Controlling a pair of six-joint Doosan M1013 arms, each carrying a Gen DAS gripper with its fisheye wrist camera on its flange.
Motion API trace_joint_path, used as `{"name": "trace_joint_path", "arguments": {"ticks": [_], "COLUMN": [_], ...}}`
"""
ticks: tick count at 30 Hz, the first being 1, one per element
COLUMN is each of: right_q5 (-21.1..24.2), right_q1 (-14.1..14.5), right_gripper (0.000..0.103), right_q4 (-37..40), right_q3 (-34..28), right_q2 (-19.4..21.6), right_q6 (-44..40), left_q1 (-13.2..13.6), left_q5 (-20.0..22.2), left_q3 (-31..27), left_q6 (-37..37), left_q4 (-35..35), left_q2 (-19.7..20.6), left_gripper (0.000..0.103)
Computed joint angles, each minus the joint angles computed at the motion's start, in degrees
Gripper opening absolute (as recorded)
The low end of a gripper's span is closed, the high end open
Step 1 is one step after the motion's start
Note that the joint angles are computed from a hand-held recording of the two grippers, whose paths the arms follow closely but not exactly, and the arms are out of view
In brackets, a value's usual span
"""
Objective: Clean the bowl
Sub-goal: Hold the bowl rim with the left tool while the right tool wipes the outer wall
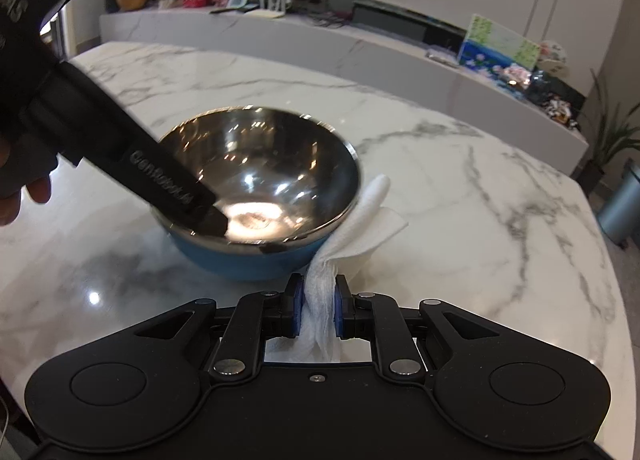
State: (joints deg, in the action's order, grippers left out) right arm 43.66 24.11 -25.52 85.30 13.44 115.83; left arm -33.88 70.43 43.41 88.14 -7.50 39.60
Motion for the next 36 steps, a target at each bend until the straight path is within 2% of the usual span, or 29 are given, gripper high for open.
{"name": "trace_joint_path", "arguments": {"ticks": [6,7,10,16,19,25,27,31,33,36], "right_q5": [0.3,0.4,0.3,-1.3,-3.4,-2.5,-1.6,0.5,3.1,5.2], "right_q1": [0.0,-0.1,-0.2,-0.3,-0.5,-0.7,-0.7,-1.4,-1.8,-1.8], "right_gripper": [0.013,0.013,0.013,0.013,0.013,0.013,0.013,0.013,0.013,0.014], "right_q4": [0.1,-0.6,-2.9,-10.0,-11.6,-7.7,-6.9,-5.1,-5.1,-5.9], "right_q3": [-0.1,-0.1,0.2,1.5,2.2,1.4,1.0,0.4,-0.2,-0.4], "right_q2": [0.2,0.1,-0.1,-1.2,-1.7,-0.7,-0.4,0.1,0.6,0.8], "right_q6": [-0.4,0.4,2.6,10.0,11.7,6.7,6.0,8.4,10.7,12.7], "left_q1": [-0.1,-0.1,-0.2,-0.5,-0.8,-1.0,-0.9,-0.7,-0.7,-0.7], "left_q5": [-0.8,-1.4,-3.1,-5.2,-6.9,-7.8,-7.4,-6.1,-5.8,-5.5], "left_q3": [0.4,0.7,1.2,1.6,2.4,2.7,2.5,2.0,2.0,1.8], "left_q6": [1.4,1.7,2.2,1.2,2.0,2.2,1.9,1.6,1.5,1.5], "left_q4": [0.6,0.9,2.0,4.8,5.6,5.9,5.5,4.5,4.4,4.4], "left_q2": [-0.2,-0.4,-0.8,-0.9,-1.3,-1.3,-1.2,-0.9,-0.9,-0.9], "left_gripper": [0.042,0.035,0.025,0.018,0.017,0.017,0.017,0.027,0.031,0.034]}}
